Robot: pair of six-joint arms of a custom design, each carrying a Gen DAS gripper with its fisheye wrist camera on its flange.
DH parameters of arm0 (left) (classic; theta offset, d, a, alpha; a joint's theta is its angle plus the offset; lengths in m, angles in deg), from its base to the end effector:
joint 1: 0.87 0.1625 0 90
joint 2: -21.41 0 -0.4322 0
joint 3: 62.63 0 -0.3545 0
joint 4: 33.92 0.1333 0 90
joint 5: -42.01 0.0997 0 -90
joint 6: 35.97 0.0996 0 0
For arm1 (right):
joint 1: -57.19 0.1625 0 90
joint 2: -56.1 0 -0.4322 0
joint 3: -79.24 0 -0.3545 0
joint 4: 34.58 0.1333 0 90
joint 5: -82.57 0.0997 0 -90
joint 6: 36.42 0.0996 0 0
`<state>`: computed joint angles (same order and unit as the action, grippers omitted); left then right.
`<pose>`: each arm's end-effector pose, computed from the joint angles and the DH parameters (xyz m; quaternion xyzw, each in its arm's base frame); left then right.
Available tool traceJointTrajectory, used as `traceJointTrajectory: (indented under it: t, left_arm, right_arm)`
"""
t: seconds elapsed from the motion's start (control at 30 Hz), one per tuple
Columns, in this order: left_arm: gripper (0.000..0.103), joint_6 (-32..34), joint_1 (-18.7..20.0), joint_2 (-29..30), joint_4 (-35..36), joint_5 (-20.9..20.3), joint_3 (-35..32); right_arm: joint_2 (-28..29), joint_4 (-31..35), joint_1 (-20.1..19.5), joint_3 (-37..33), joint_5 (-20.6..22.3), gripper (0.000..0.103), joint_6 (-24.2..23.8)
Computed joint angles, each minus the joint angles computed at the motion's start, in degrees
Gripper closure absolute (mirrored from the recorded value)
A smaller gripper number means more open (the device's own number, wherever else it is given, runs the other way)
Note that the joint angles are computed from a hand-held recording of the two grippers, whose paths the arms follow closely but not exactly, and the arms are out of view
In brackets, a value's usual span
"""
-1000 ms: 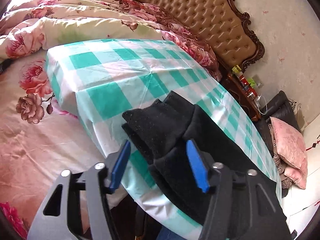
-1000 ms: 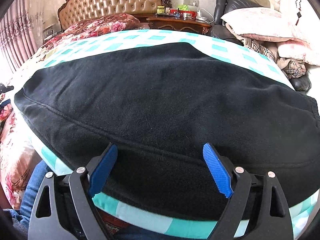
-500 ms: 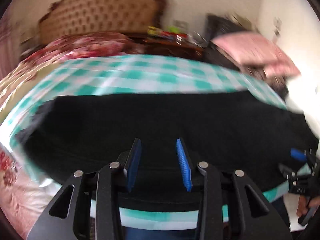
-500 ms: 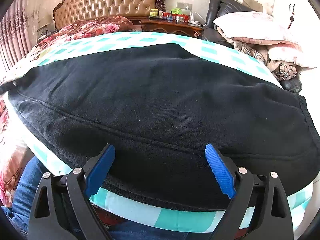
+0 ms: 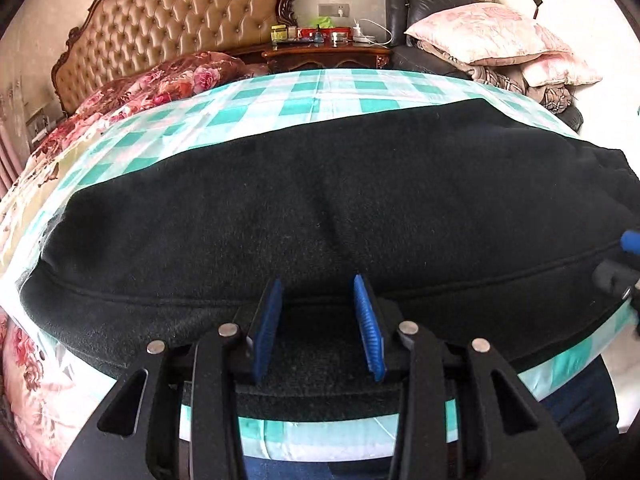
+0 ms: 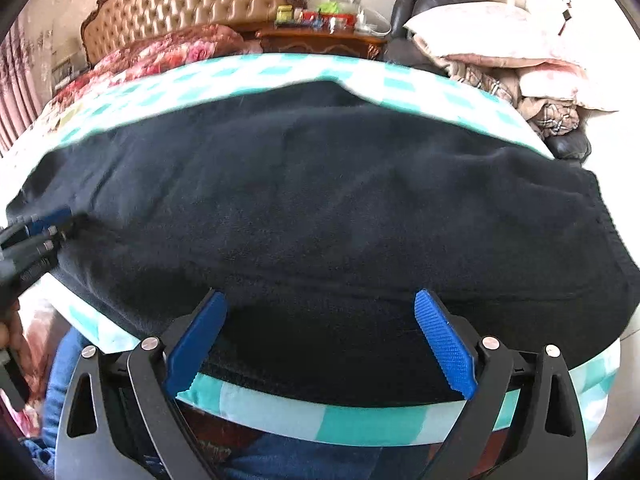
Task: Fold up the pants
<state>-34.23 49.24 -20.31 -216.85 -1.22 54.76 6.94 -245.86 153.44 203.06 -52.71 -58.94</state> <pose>-0.1792 -0.5355 0.0711 0.2668 0.8694 -0.2584 0.3259 0.1161 -0.4861 0.1719 0.0630 -0.8589 0.3115 0.4016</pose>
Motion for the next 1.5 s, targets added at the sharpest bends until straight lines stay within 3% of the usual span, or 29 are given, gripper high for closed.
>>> traceJointTrajectory:
  t: [0.17,0.27,0.4,0.47,0.5,0.57,0.63,0.7,0.77,0.83,0.93,1.0,1.13,1.2,1.3,1.4,1.5]
  left_arm:
    - [0.064,-0.91,0.53,-0.18,-0.82,-1.26,0.03]
    - [0.064,-1.53,0.66,0.04,-0.74,-1.19,-0.27]
    - [0.064,-1.66,0.71,0.08,-2.05,-1.21,0.26]
    - [0.064,-1.89,0.96,-0.23,-1.87,-1.77,0.28]
    - [0.064,-1.99,1.04,-0.33,-1.92,-2.09,0.41]
    - [0.064,-2.56,1.43,-1.42,-0.14,-3.42,0.24]
    - [0.063,-3.68,1.41,-2.46,0.55,-2.65,0.21]
    - [0.063,-3.50,2.06,-3.19,-1.50,0.84,-0.11]
    - [0.063,-3.41,3.61,-3.94,-1.56,4.46,-1.20]
    - [0.063,-4.23,6.15,-5.01,-1.02,7.96,-2.87]
    - [0.069,-4.95,10.57,-5.42,2.91,11.90,-6.42]
    - [0.068,-2.58,12.30,-5.59,0.76,11.33,-7.72]
    - [0.068,-2.52,13.08,-6.13,1.58,11.15,-8.49]
    - [0.067,-0.29,13.40,-6.06,-0.85,10.41,-8.00]
    - [0.067,0.06,13.51,-6.11,-1.64,9.86,-7.60]
    - [0.067,0.20,13.92,-6.07,-1.96,9.13,-7.84]
    - [0.067,0.46,14.00,-6.11,-2.01,9.09,-7.88]
  right_arm:
    - [-1.24,-6.10,0.17,-3.48,-2.14,0.011,-7.75]
    - [-3.55,-2.99,-2.93,-8.61,0.13,0.011,-10.46]
    - [-1.99,2.77,-7.91,-18.20,-1.15,0.011,-9.52]
    - [-0.18,4.98,-9.50,-21.93,-4.99,0.011,-9.29]
    - [-0.02,8.63,-10.83,-23.55,-6.77,0.011,-6.63]
    - [-1.80,14.13,-12.80,-22.88,-4.27,0.011,-0.74]
    - [-2.14,14.42,-12.89,-22.70,-3.94,0.011,-0.01]
    - [-0.64,12.20,-12.37,-23.43,-6.64,0.012,-1.92]
    - [2.37,4.19,-10.85,-25.64,-11.44,0.014,-6.45]
    - [2.13,-0.17,-8.42,-23.90,-7.92,0.014,-7.58]
    - [3.74,1.29,-3.29,-23.90,-1.41,0.014,-10.75]
    - [6.00,4.97,0.16,-25.25,2.85,0.017,-10.77]
    - [12.72,20.03,4.91,-32.25,8.99,0.024,-5.73]
    - [17.55,25.30,6.46,-37.21,8.87,0.034,-6.80]
    - [23.16,32.13,7.73,-42.98,8.23,0.038,-5.37]
    - [27.09,35.08,8.10,-46.85,7.47,0.038,-2.59]
    - [29.59,34.44,8.05,-48.77,4.75,0.037,-2.72]
